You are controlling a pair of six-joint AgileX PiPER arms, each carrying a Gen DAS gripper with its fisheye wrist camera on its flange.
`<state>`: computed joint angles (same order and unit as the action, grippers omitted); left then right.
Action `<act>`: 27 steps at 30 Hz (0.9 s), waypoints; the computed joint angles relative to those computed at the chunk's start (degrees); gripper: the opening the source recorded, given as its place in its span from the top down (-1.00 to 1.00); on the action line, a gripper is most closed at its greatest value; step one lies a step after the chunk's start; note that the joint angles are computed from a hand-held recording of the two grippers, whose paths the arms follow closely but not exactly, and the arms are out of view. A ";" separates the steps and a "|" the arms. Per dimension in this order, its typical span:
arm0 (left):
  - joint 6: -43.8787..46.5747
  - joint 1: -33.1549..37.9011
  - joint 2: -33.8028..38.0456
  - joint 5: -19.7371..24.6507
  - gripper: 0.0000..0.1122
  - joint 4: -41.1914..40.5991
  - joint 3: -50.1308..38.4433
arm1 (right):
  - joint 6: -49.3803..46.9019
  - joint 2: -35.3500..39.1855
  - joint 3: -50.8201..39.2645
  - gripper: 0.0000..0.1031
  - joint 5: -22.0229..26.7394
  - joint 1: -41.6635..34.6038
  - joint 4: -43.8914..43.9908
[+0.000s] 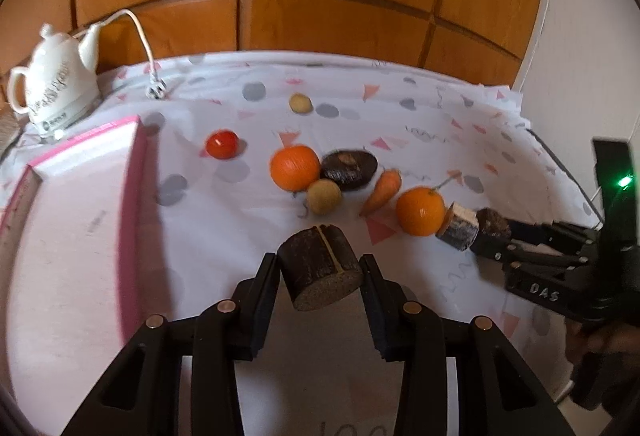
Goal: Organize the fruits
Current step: 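Close the left tool on the log while the right tool grasps the dark round fruit, then carry the log into the pink tray and open the left tool while the right tool drops the fruit there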
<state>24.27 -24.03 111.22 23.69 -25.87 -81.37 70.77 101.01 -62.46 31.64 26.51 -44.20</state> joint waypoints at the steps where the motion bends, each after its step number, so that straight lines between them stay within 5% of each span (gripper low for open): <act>1: -0.36 0.31 -0.79 0.00 0.27 0.21 0.29 | 0.58 0.05 0.02 0.11 0.18 0.15 -0.40; 15: -4.61 7.11 -7.22 0.13 0.27 0.55 3.50 | 5.90 0.84 -1.06 0.12 3.88 2.18 -2.52; 27: -13.30 11.43 -7.73 -2.32 0.27 8.50 4.79 | 17.13 -2.41 2.08 0.12 7.76 9.86 -3.48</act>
<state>10.96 -12.60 103.49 21.37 -17.37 -76.59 87.90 98.60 -60.37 39.41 36.37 -47.68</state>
